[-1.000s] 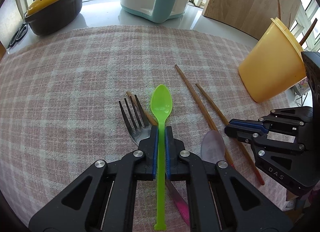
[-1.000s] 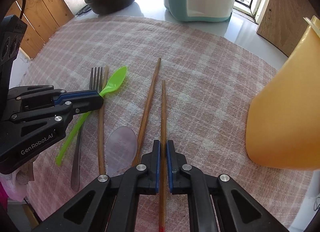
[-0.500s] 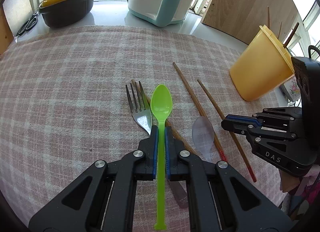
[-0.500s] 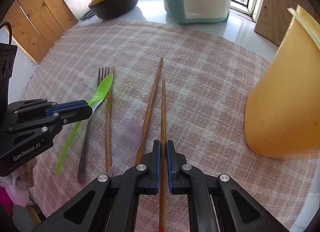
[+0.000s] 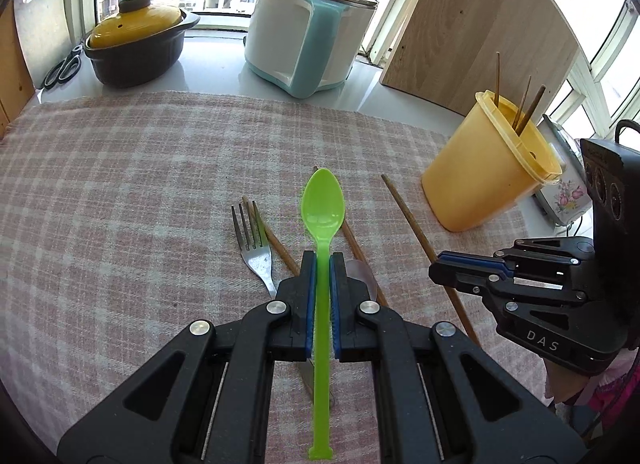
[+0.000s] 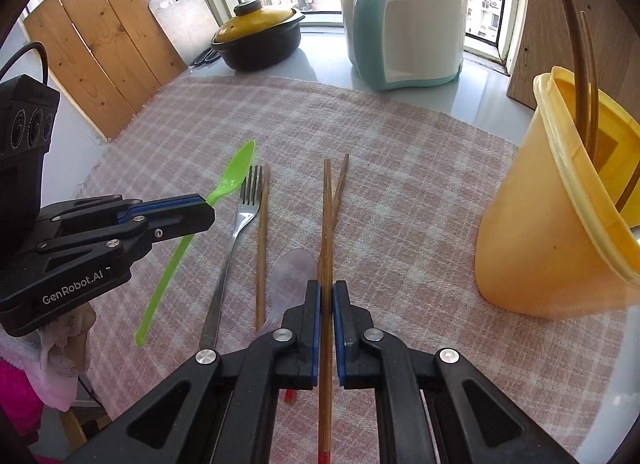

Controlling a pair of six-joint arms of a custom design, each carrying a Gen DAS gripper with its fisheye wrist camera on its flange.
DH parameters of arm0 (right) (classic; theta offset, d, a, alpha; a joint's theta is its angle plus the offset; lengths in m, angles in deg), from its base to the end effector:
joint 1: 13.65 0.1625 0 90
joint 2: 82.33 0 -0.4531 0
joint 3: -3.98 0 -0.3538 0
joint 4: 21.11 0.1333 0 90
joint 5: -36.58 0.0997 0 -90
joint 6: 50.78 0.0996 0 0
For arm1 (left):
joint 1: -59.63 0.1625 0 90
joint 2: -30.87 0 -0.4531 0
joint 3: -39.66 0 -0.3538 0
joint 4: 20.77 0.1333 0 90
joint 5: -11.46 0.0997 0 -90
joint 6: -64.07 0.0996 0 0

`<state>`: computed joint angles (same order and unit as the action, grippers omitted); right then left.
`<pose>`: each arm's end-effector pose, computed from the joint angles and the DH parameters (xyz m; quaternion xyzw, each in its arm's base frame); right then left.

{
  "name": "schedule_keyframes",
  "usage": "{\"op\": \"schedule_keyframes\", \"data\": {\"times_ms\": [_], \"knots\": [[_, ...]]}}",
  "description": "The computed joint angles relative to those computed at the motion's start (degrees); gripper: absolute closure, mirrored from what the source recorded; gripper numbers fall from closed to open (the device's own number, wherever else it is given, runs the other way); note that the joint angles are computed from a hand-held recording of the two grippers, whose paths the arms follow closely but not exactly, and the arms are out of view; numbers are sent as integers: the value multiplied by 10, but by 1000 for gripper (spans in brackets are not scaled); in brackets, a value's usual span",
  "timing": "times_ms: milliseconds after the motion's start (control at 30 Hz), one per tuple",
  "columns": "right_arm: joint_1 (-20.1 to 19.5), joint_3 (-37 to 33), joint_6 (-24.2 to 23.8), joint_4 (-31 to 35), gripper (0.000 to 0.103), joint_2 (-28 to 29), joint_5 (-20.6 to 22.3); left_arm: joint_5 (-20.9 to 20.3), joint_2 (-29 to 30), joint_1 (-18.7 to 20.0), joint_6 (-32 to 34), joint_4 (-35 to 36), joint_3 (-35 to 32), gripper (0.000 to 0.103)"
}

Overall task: Organize utensils
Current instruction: 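Lift the green spoon and chopstick and carry both over the yellow container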

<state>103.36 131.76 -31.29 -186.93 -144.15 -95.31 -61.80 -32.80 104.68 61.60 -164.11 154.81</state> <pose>0.2725 -0.3875 0.1828 0.0304 -0.9305 0.2143 0.2955 -0.2556 -0.4853 0.1997 0.3562 0.9229 -0.0732 0.1268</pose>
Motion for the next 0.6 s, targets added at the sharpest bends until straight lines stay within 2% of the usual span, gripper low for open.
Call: {"op": "schedule_keyframes", "data": {"times_ms": [600], "knots": [[61,29,-7,50,100,-114,-17,-7,-26,-69,-43,-39,11,99]]}}
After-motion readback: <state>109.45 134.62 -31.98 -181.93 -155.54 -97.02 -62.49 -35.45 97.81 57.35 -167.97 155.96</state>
